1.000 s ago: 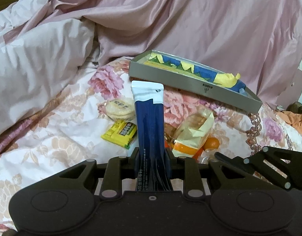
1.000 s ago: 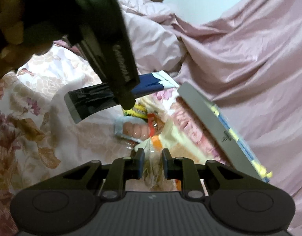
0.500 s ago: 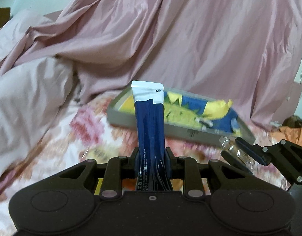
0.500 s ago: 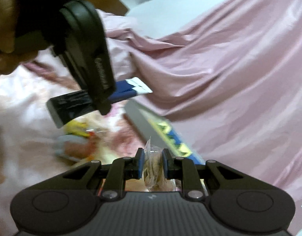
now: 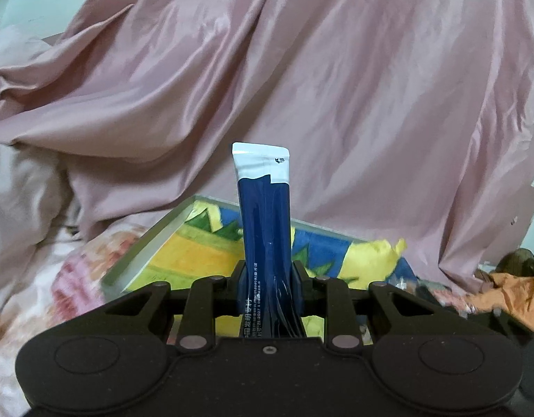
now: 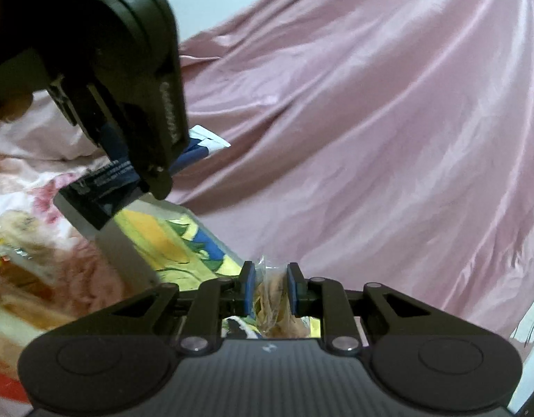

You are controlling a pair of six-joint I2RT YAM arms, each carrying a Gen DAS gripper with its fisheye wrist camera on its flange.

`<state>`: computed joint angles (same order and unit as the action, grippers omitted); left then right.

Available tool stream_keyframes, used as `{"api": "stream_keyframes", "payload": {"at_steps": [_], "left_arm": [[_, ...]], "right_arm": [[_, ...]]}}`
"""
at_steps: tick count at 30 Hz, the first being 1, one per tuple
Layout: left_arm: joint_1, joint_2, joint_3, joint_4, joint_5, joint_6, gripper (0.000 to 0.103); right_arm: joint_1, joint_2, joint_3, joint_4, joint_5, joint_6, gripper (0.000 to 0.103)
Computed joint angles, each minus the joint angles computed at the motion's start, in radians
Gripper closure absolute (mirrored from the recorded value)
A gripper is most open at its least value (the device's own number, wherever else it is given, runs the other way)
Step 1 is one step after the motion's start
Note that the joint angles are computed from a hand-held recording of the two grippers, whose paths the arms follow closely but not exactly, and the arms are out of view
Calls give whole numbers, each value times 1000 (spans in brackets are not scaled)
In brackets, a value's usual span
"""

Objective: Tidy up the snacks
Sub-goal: 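Lift the blue stick toward the tray with the left tool while the right tool grasps a clear snack, then lower the blue stick into the tray and open the left tool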

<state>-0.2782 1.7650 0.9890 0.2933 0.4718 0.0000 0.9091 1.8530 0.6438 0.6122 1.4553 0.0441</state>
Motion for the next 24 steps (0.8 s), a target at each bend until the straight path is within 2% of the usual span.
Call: {"api": "stream_keyframes", "payload": {"at_steps": [1, 8, 9, 19, 22, 24], "left_arm": [[-14, 23, 22, 6, -14, -9, 76], [-94, 155, 144, -14, -78, -63, 76], [-105, 169, 157, -21, -89, -65, 76], [-139, 244, 203, -59, -140, -80, 73], [-140, 246, 203, -72, -152, -89, 69], [-139, 239, 192, -68, -154, -87, 51]], "right_arm": [[-17, 4, -14, 45, -14, -16, 81], [-96, 15, -58, 49, -118, 101, 81], [-115, 21, -68, 81, -143, 93, 81], [-151, 23, -87, 74, -229, 170, 80], [-165, 14, -92, 76, -249, 171, 79], [-169, 8, -97, 69, -254, 180, 77]]}}
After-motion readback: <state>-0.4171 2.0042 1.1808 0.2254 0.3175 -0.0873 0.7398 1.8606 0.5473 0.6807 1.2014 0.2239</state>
